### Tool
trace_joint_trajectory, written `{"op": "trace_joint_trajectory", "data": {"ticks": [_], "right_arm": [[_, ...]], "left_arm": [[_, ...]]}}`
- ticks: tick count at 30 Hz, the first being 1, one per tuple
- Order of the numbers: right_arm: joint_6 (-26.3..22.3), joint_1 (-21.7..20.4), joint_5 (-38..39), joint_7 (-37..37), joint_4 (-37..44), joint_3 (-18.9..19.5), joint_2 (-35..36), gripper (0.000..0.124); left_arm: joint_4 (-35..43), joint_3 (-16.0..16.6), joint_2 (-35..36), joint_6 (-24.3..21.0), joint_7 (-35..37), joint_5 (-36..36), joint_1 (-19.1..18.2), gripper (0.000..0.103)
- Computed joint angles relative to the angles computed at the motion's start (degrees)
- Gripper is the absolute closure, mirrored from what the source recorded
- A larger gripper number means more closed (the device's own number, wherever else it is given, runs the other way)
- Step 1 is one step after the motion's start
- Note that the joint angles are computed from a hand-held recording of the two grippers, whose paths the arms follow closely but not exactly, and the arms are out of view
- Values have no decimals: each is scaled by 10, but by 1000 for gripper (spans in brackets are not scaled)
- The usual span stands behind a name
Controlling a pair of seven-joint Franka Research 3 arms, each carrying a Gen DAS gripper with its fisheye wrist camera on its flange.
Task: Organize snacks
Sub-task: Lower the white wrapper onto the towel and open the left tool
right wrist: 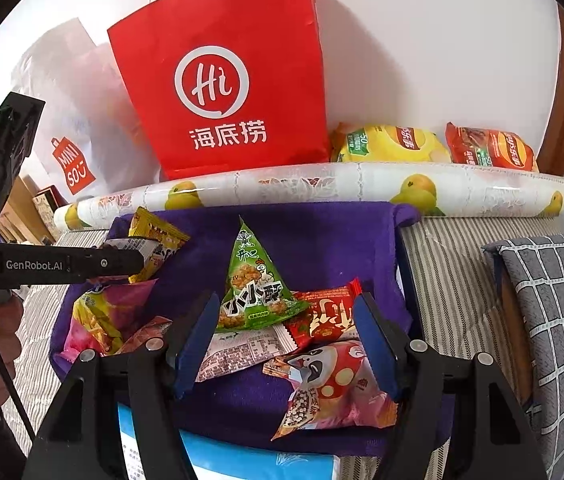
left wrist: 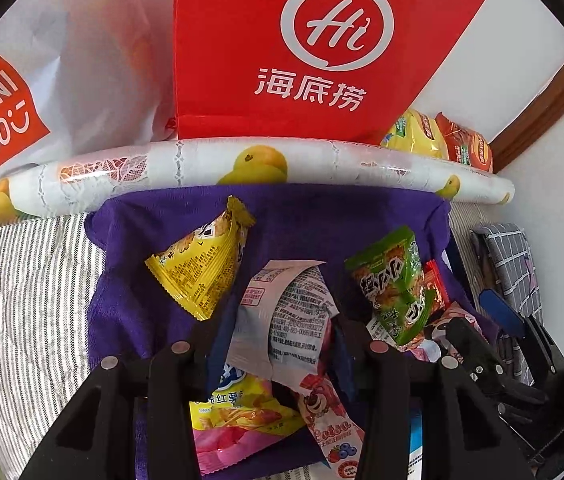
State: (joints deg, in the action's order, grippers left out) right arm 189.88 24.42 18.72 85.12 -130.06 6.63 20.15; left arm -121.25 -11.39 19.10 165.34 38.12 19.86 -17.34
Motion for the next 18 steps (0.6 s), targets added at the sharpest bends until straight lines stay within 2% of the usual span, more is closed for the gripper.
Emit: {"op": "trace_joint_trajectory", "data": {"ticks": [11,16,18], "right_arm": [[-6,7,3,0,4,-6,1,55],[-7,6,3,0,4,-6,2,55],[-7,7,3,-1,4,-7,2,55]], "left_arm": [[13,-3,7,-28,3,-8,0,58],[17,-14,9,-37,22,-25,9,55],[15,-19,8,-30,31,-36,14,51]]}}
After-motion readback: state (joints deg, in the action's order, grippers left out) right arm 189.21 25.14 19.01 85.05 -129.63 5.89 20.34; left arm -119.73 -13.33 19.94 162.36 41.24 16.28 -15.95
